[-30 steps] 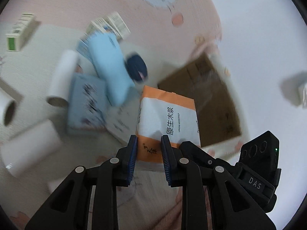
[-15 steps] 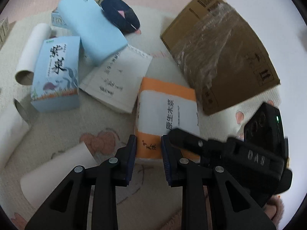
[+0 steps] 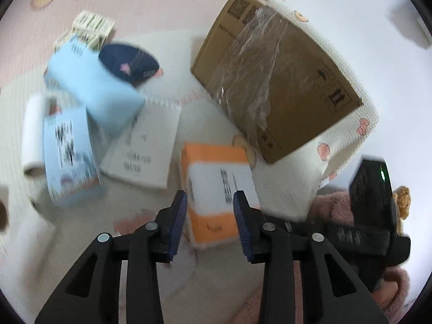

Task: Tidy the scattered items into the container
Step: 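Carry the tissue pack with the left gripper over the cardboard box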

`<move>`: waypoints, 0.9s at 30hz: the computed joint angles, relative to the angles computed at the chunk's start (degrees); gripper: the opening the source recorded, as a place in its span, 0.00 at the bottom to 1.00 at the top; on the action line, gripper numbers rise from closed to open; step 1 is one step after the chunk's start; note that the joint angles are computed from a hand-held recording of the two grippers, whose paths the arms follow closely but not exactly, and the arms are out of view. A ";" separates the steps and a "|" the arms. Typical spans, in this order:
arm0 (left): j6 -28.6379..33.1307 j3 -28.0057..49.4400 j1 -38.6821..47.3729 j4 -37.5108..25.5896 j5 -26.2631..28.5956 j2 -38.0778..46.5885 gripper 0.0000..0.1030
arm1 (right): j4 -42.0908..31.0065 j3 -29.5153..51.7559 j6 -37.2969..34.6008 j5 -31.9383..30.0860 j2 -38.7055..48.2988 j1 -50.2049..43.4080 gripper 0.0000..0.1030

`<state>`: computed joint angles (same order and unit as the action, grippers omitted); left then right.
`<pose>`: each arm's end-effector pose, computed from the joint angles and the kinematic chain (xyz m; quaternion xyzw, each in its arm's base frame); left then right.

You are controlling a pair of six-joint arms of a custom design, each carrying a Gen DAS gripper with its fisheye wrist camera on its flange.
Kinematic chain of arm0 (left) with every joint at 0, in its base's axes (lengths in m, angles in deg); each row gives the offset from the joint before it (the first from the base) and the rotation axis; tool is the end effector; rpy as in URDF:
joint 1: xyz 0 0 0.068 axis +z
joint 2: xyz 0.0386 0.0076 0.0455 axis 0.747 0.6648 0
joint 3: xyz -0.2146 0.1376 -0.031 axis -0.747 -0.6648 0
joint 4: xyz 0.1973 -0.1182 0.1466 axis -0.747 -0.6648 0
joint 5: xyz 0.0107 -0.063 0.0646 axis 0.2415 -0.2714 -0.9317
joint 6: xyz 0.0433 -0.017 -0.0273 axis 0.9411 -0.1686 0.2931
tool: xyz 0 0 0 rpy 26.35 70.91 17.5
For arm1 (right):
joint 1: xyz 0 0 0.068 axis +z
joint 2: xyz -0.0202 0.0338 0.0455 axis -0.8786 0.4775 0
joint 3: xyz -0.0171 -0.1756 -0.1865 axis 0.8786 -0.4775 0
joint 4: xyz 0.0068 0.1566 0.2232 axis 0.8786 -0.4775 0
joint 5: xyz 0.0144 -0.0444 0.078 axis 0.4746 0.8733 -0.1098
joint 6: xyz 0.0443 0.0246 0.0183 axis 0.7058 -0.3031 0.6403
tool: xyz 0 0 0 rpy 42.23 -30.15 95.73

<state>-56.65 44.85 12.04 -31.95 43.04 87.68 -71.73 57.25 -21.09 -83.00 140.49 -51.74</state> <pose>0.2431 -0.1838 0.2280 0.0298 0.9477 -0.2281 0.2214 0.2907 0.0696 0.1489 0.1041 0.9412 0.3164 0.0567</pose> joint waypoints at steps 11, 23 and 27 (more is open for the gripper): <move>18.41 29.93 5.17 -6.50 5.05 31.61 0.28 | -2.80 -0.61 -1.89 2.91 -1.51 4.39 0.33; 14.26 22.66 9.72 -10.33 11.88 25.12 0.18 | -1.14 0.91 -0.63 1.28 4.16 1.00 0.32; 15.58 20.85 8.42 -13.89 10.31 24.11 0.18 | 2.51 -0.51 1.40 2.64 2.13 -2.13 0.32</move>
<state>-41.07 65.70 20.45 -45.84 53.35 111.80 -69.23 56.75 -19.69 -80.35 142.62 -53.87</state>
